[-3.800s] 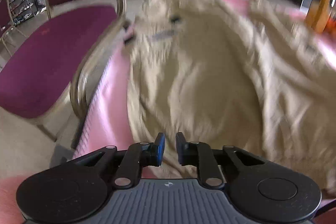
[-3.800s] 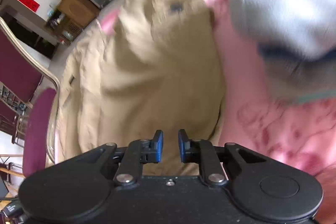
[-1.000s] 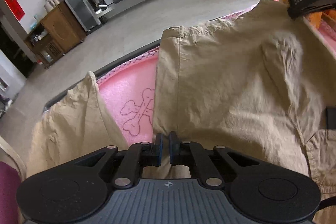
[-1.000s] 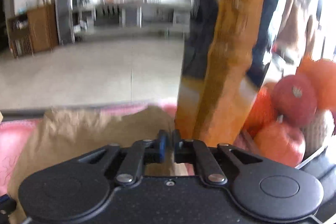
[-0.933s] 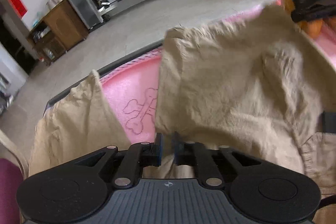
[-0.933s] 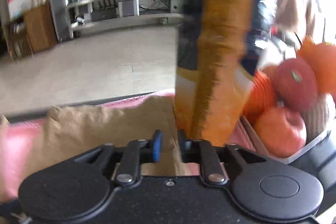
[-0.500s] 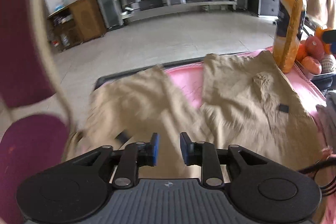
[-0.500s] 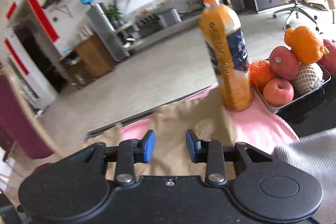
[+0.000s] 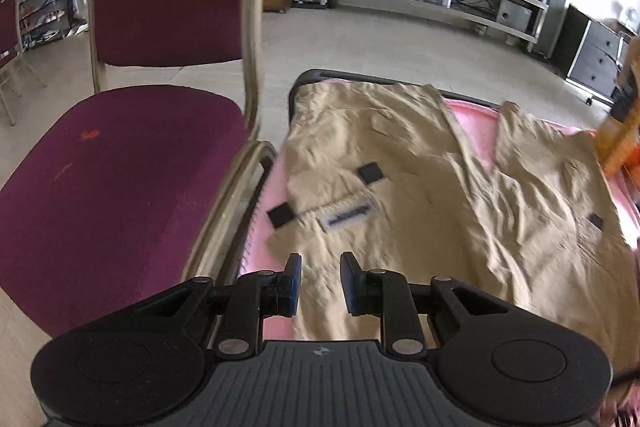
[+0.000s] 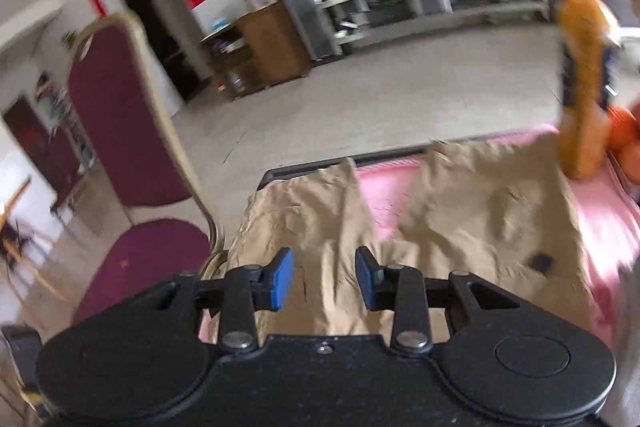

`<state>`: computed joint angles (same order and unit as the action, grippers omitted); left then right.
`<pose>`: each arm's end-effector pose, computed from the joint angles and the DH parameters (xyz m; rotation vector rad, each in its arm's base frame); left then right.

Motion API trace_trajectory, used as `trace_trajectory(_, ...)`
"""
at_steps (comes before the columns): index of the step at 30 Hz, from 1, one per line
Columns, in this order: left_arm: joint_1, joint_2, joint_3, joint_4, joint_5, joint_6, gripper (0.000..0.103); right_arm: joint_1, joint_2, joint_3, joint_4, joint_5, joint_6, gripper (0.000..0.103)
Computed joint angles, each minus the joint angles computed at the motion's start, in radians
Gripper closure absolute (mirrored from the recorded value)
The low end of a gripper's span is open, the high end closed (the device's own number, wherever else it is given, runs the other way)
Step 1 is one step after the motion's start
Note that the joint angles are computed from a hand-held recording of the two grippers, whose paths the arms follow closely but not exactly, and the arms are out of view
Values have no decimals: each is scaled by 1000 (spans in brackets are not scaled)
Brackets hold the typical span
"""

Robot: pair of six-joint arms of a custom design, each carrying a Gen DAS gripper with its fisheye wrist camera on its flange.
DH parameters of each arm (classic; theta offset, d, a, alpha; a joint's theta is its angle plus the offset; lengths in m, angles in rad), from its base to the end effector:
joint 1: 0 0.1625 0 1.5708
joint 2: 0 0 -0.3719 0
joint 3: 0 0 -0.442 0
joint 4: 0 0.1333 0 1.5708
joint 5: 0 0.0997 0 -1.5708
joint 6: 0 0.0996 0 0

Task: Fold clothes

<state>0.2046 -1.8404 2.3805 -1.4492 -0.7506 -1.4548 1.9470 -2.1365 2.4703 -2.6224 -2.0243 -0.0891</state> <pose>-0.2685 -0.2662 0.1788 0.2352 2.2547 -0.8393 0.2128 -0.2947 0.3298 0.3816 -2.5892 1.0542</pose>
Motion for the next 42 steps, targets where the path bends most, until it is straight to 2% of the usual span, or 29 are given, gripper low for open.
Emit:
trace_trajectory(3,94,-5,18,-85,10,46,79,-16,119,-13,-86,-32,-41,69)
trace_trajectory(6,229,27,16,-251,19,138,78,-59,229,-34,-158,-42,-64,67)
trace_trajectory(8,311,66,7,-386,42,224,69,-85,310,-55,-221,-53,-86,64)
trace_trajectory(10,381,131,-17,-500,76,313,68,-113,392,-84,-294,-53,-108,56)
trace_trajectory(12,442,204,-48,-607,107,398,68,-140,470,-116,-357,-43,-132,55)
trace_trajectory(14,486,270,-70,-725,121,483,69,-169,547,-153,-414,-27,-159,55)
trace_trajectory(17,528,357,-92,-906,135,634,72,-209,658,-217,-482,-5,-200,62)
trace_trajectory(20,539,433,-102,-1088,159,811,82,-244,760,-296,-481,17,-176,66)
trace_trajectory(23,548,501,-111,-1270,125,1016,84,-267,850,-362,-485,41,-158,66)
trace_trajectory(25,556,532,-127,-1276,122,1062,84,-276,902,-401,-493,47,-148,63)
trace_trajectory(29,577,564,-149,-1265,129,1075,85,-287,987,-458,-528,36,-139,63)
trace_trajectory(30,578,565,-154,-1259,129,1076,85,-288,1002,-466,-546,33,-143,69)
trace_trajectory(31,577,565,-158,-1244,132,1070,85,-289,1019,-473,-567,30,-148,102)
trace_trajectory(32,574,568,-160,-1233,139,1066,85,-287,1041,-473,-630,21,-196,102)
trace_trajectory(34,566,578,-162,-1228,158,1066,84,-259,1091,-464,-832,-8,-383,102)
trace_trajectory(36,559,590,-165,-1220,186,1067,82,-245,1119,-464,-904,-34,-482,102)
trace_trajectory(38,551,597,-168,-1201,213,1058,80,-234,1134,-480,-877,-102,-499,99)
trace_trajectory(39,547,593,-169,-1175,222,1039,80,-229,1133,-483,-867,-136,-490,94)
trace_trajectory(40,541,587,-170,-1144,232,1015,81,-225,1122,-480,-853,-160,-470,86)
trace_trajectory(42,527,555,-160,-1098,239,980,82,-229,1036,-434,-786,-137,-369,75)
